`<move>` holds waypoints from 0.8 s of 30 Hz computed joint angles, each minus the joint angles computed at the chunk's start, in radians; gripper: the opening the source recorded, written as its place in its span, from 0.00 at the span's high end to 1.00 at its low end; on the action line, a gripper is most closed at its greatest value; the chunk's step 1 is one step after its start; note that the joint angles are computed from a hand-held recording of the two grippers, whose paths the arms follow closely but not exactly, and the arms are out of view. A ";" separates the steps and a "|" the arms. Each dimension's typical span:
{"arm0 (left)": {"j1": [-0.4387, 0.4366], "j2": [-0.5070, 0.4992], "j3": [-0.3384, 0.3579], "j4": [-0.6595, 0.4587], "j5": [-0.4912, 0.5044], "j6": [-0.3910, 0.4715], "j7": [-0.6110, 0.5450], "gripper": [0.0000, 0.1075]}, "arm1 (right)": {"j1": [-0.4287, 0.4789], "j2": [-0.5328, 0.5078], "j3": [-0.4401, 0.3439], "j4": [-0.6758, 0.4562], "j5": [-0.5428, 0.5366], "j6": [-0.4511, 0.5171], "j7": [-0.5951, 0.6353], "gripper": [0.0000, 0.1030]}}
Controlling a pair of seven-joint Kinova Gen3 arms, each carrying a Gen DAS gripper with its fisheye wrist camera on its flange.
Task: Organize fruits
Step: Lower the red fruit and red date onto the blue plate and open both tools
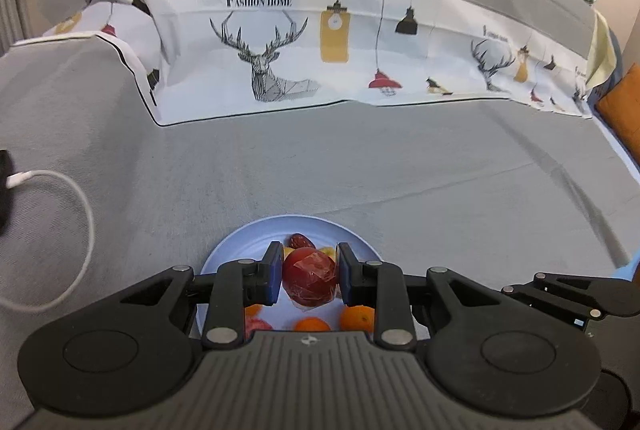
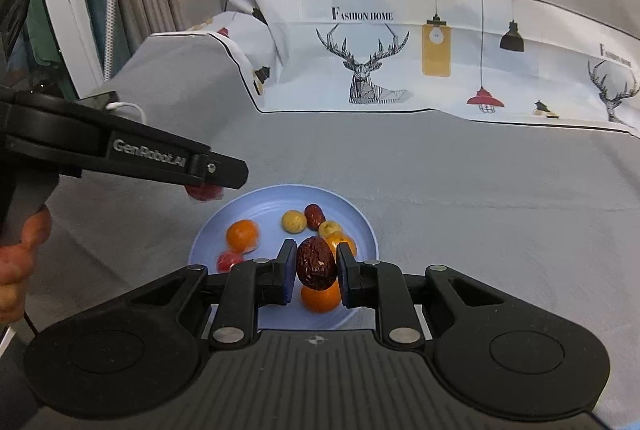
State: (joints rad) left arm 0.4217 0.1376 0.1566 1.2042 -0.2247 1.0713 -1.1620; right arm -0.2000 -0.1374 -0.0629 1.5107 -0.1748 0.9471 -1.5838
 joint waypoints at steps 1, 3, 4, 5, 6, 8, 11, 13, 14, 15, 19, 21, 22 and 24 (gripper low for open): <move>-0.003 0.016 -0.002 -0.010 0.001 0.001 -0.003 0.71 | -0.001 0.012 -0.001 -0.001 0.003 -0.009 0.005 0.79; -0.007 0.039 -0.007 -0.020 0.003 -0.004 -0.015 0.71 | -0.003 0.035 -0.003 -0.004 0.009 -0.023 0.012 0.79; -0.008 0.049 -0.010 -0.025 0.004 -0.005 -0.020 0.71 | -0.003 0.045 -0.001 -0.005 0.006 -0.028 0.019 0.79; -0.009 0.062 -0.013 -0.031 0.009 -0.006 -0.026 0.71 | -0.003 0.055 -0.002 -0.006 0.006 -0.034 0.025 0.79; -0.009 0.072 -0.015 -0.038 0.013 -0.005 -0.031 0.71 | -0.003 0.064 -0.002 -0.006 0.006 -0.041 0.034 0.79; -0.008 0.091 -0.021 -0.048 0.019 -0.007 -0.039 0.71 | -0.003 0.079 -0.002 -0.002 0.003 -0.052 0.049 0.79; -0.001 0.113 -0.030 -0.056 0.022 -0.013 -0.043 0.71 | -0.004 0.093 -0.007 0.011 0.011 -0.070 0.062 0.79; 0.003 0.127 -0.035 -0.062 0.024 -0.013 -0.044 0.71 | -0.003 0.099 -0.007 0.016 0.011 -0.079 0.065 0.79; 0.004 0.133 -0.038 -0.067 0.024 -0.010 -0.045 0.71 | -0.002 0.103 -0.006 0.018 0.007 -0.083 0.066 0.79; 0.007 0.137 -0.041 -0.068 0.024 -0.009 -0.041 0.71 | -0.001 0.107 -0.006 0.017 0.006 -0.085 0.064 0.79; 0.022 0.151 -0.054 -0.070 0.001 -0.020 -0.035 0.58 | -0.005 0.131 -0.013 0.017 0.015 -0.100 0.063 0.78; 0.014 0.151 -0.053 -0.068 0.011 -0.036 -0.044 0.18 | -0.010 0.144 -0.017 0.013 0.030 -0.098 0.056 0.77; 0.007 0.142 -0.047 -0.054 0.015 -0.057 -0.044 0.04 | -0.014 0.155 -0.020 -0.001 0.049 -0.077 0.044 0.72; 0.029 0.120 -0.059 -0.024 -0.021 -0.091 -0.028 0.05 | -0.014 0.162 -0.019 -0.020 0.058 -0.036 0.034 0.20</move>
